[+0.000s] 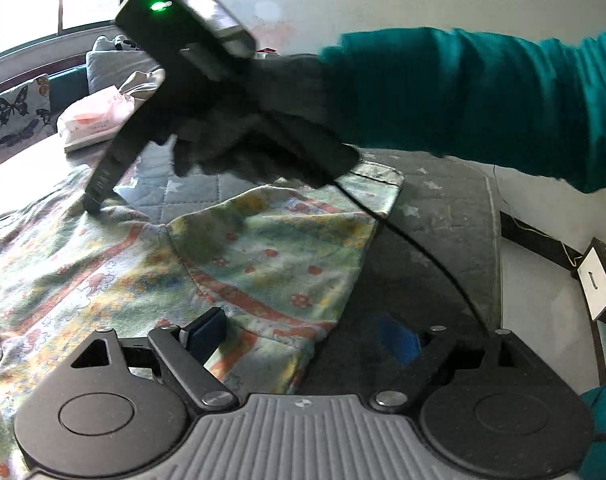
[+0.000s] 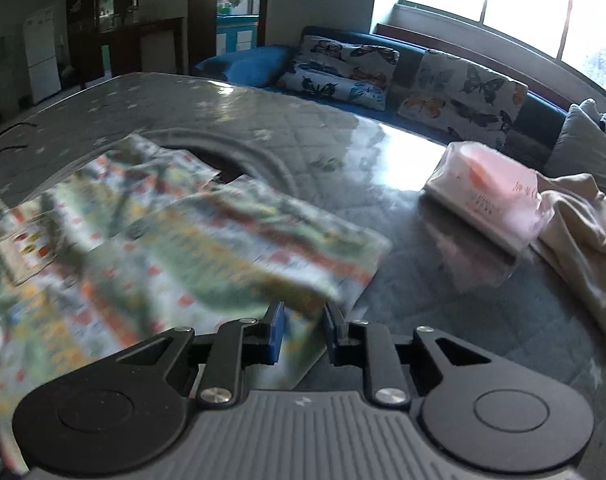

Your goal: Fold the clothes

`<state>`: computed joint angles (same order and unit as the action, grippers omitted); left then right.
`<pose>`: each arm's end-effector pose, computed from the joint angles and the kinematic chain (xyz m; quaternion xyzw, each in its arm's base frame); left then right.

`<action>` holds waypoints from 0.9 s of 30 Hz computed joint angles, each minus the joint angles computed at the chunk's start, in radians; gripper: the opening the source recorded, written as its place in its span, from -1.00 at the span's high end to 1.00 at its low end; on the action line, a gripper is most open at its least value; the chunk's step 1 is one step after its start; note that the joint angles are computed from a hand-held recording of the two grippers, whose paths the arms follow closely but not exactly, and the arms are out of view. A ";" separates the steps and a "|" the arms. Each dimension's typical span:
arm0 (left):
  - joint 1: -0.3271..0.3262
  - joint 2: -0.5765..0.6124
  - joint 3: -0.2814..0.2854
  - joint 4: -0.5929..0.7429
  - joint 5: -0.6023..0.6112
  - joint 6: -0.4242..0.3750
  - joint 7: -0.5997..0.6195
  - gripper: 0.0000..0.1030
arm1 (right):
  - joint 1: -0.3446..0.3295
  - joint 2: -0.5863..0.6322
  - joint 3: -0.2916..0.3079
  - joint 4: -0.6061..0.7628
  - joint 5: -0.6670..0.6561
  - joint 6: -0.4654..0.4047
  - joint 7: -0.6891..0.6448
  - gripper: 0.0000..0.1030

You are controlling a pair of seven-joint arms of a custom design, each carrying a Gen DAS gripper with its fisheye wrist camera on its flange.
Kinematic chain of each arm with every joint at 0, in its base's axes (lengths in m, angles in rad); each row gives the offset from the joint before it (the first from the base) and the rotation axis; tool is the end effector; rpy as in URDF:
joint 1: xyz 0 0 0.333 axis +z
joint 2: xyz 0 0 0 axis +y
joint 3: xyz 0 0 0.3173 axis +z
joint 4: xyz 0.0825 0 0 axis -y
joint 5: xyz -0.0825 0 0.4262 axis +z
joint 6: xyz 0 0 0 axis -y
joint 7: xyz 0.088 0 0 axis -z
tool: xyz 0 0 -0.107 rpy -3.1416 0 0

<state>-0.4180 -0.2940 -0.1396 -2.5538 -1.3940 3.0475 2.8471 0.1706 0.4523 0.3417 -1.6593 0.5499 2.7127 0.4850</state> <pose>0.4355 -0.1811 0.3926 -0.4651 0.7805 -0.3857 0.1605 0.6784 0.3203 0.4044 -0.8995 0.2236 -0.1320 0.3514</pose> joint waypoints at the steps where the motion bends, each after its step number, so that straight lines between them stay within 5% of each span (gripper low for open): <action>1: -0.001 -0.001 0.003 0.000 -0.004 -0.004 0.005 -0.70 | 0.013 0.021 -0.010 0.028 -0.016 0.001 0.016 0.61; 12: 0.014 -0.005 -0.006 0.006 -0.068 -0.025 0.061 -0.75 | 0.069 0.213 -0.035 0.284 -0.198 0.010 0.218 0.63; 20: 0.024 -0.064 -0.017 -0.014 -0.154 0.022 0.096 -0.77 | -0.026 0.070 0.060 0.105 -0.147 0.004 0.090 0.53; 27: 0.054 -0.189 -0.077 -0.095 -0.237 0.184 0.088 -0.78 | -0.071 -0.124 0.098 -0.122 0.056 -0.045 -0.130 0.24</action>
<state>-0.3637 -0.4829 -0.2164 -2.6487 -1.6315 3.2319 2.9348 0.0991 0.3288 0.4394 -1.7817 0.6060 2.6673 0.3550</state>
